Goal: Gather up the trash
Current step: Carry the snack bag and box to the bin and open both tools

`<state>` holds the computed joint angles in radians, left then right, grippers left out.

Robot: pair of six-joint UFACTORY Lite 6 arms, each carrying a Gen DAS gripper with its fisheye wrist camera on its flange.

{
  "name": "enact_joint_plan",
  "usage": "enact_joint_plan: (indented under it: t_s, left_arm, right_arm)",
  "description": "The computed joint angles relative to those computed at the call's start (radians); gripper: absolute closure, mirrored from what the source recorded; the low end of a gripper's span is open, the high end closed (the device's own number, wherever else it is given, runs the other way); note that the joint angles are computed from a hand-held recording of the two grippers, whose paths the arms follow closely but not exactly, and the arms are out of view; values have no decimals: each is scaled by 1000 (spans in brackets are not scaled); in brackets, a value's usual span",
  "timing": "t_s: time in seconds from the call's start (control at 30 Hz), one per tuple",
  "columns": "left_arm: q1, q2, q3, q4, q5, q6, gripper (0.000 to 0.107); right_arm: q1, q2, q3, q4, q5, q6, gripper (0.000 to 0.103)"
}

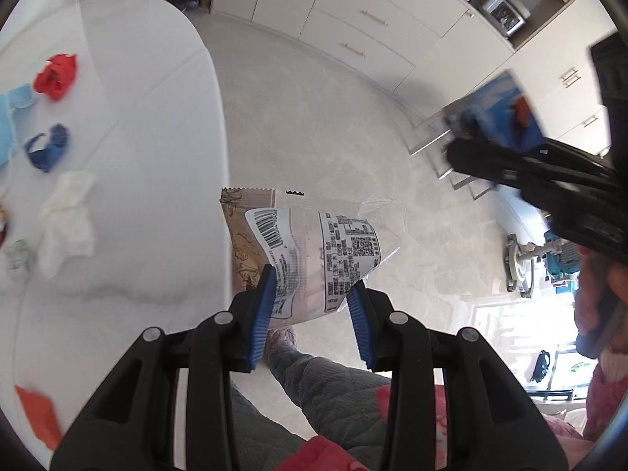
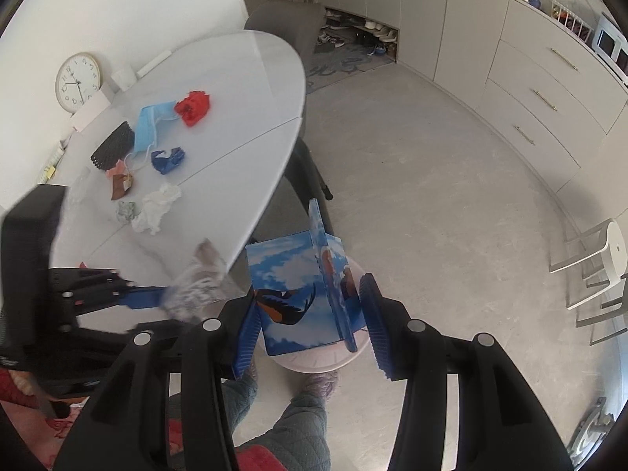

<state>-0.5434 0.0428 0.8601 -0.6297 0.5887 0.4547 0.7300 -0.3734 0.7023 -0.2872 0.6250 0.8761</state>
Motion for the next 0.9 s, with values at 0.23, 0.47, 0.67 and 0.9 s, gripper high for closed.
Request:
enact_joint_plan:
  t_s: [0.23,0.47,0.67,0.9]
  left_arm:
    - [-88,239,131,32,-63,-111,57]
    - [-81,217,110,47,-67,-174,50]
    - [-33,2,56,156,-17,-321,37]
    - [35,-313,-12,408,89,-600,27]
  right_arm:
    - [-220,-163,-141,229,-34,-375,54]
    - [-365,-186,-222,464,-74,-694,54]
    - [-364,-138,-247,606,-114,-866,50]
    - [-260,44,-236,797,-227,-1039,45]
